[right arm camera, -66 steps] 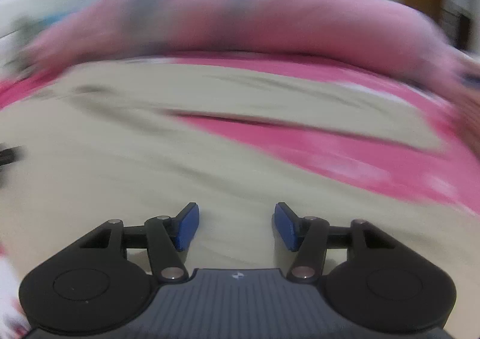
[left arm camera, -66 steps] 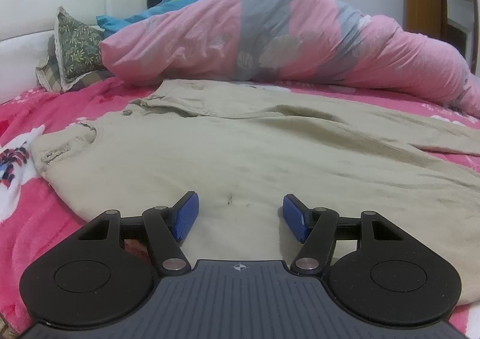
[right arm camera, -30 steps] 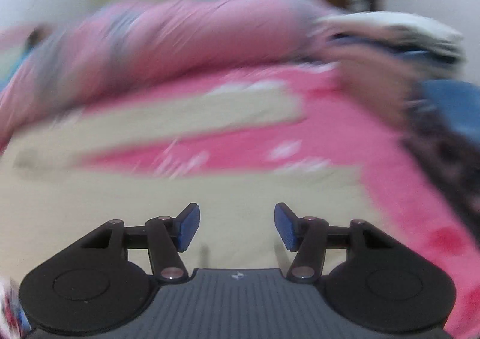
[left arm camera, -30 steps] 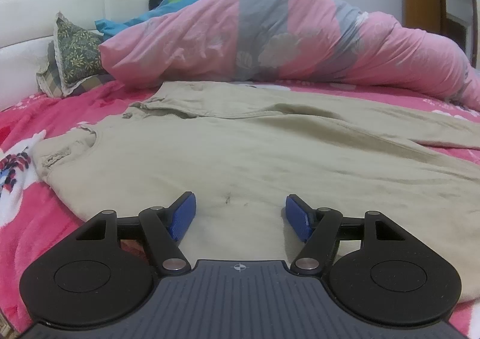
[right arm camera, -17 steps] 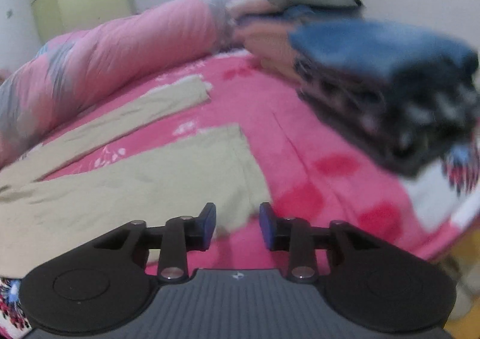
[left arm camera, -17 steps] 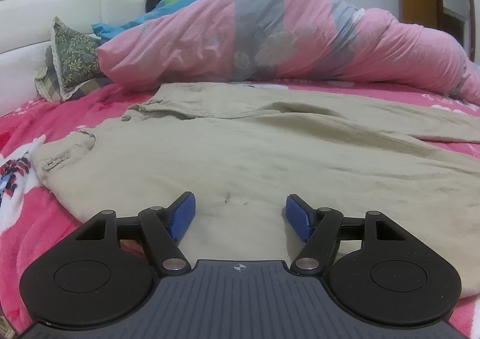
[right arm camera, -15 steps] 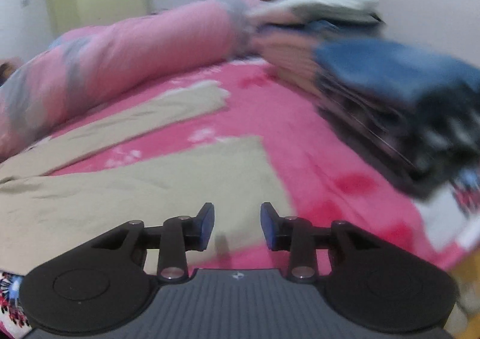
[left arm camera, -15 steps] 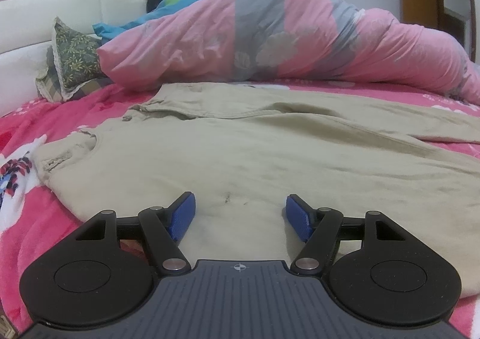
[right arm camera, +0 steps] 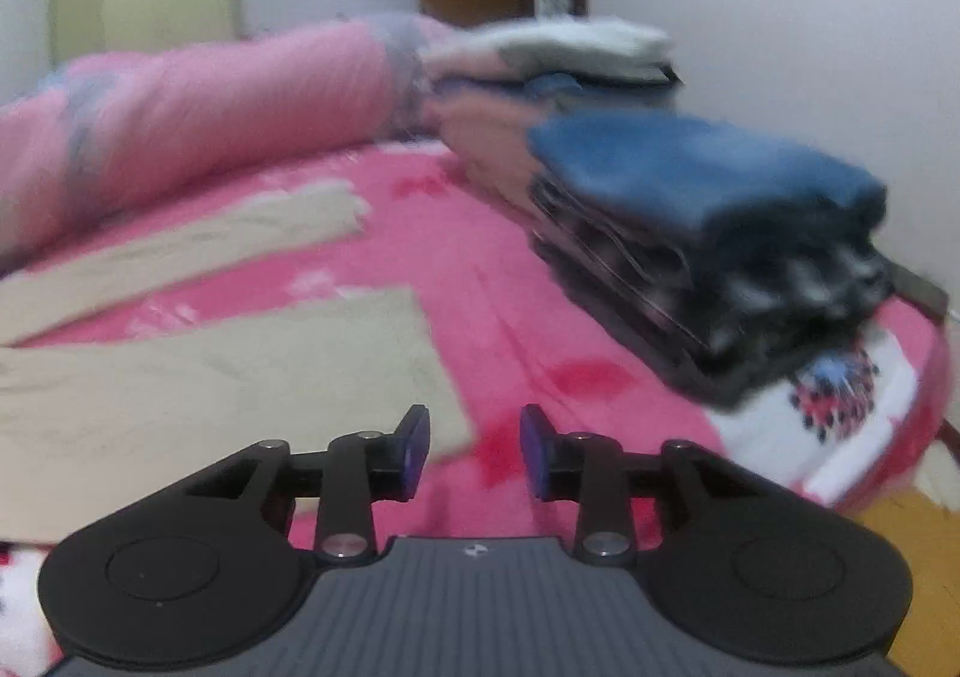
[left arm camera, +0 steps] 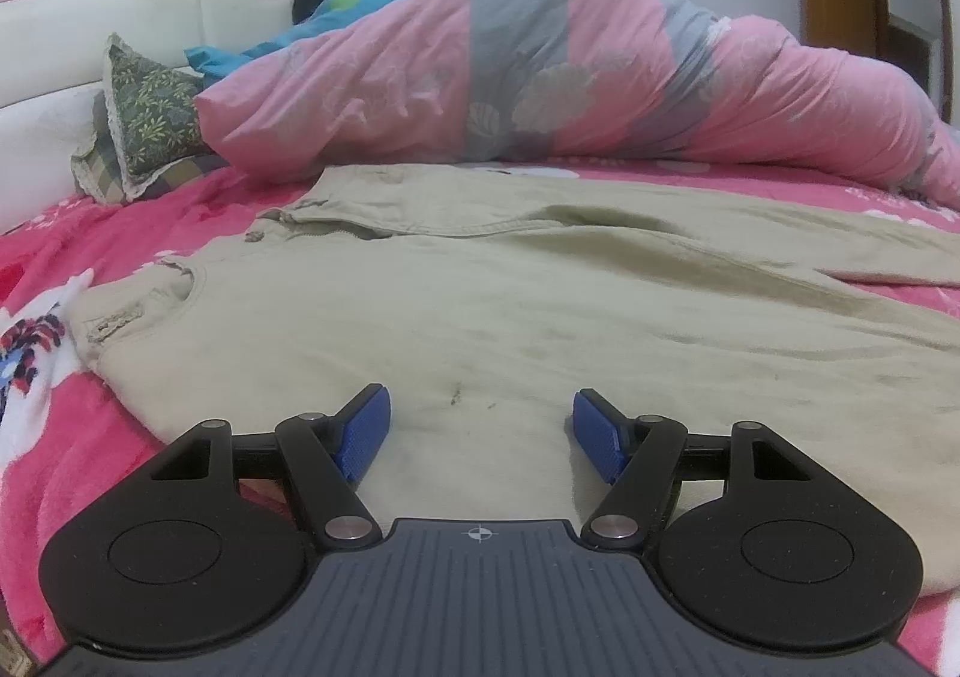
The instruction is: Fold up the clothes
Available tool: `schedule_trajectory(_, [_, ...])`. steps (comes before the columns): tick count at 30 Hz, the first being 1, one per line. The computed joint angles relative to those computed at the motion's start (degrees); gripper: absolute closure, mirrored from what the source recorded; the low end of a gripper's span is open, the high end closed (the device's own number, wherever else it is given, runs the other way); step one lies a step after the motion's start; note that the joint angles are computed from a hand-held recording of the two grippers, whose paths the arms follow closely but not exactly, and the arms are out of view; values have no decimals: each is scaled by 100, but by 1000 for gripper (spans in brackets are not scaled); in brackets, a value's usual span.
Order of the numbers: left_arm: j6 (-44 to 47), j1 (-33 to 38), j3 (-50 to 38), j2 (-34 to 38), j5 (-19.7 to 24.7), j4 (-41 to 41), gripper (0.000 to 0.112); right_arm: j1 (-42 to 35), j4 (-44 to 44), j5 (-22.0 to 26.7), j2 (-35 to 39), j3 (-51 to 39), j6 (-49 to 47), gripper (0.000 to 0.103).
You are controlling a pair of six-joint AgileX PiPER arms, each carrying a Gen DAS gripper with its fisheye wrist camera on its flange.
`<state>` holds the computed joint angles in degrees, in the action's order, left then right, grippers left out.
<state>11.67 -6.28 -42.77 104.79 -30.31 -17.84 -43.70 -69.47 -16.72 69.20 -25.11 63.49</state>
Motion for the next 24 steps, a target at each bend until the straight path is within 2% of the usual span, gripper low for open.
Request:
schedule_trajectory(1, [9,-15,38,-67,28,-23,44,92,-302,-214,-156,27,347,62])
schedule_trajectory(3, [74,-62,133,-208,63,-106,44,729,-301,-246,-308,18,353,59])
schedule_trajectory(5, [190,-123,209,-353,211,-245,44,1500,326,-227,-173,-33,-284,58])
schedule_trajectory(7, [944,-257,174,-386,405,-979,44,2382,972,-235,169,-154,-920,58])
schedule_trajectory(9, [1550,-385,269,-392,280,-1581,44,3296,1848,96,590,-338,-1699,58])
schedule_trajectory(10, [1556,-393,374,-438,199,-1610,43,3689,2062,240,789,-425,-1926,58])
schedule_trajectory(12, [1177,-259,638,-613,150,-1231,44,4203,1804,355,1089,-517,-1725,58])
schedule_trajectory(15, [902,-19,997,-888,107,-980,40,4621,627,264,1186,-420,-498,55])
schedule_trajectory(17, [911,129,1131,-1042,91,-1200,39,4864,763,259,1014,-237,-618,39])
schedule_trajectory(19, [447,350,1258,-1268,35,-917,39,5117,908,333,844,-172,-755,39])
schedule_trajectory(22, [-568,834,1136,-1456,208,108,39,5407,1011,499,752,-427,-559,39])
schedule_trajectory(24, [-1128,1131,790,-1324,546,536,39,5446,1384,475,807,-654,-731,40])
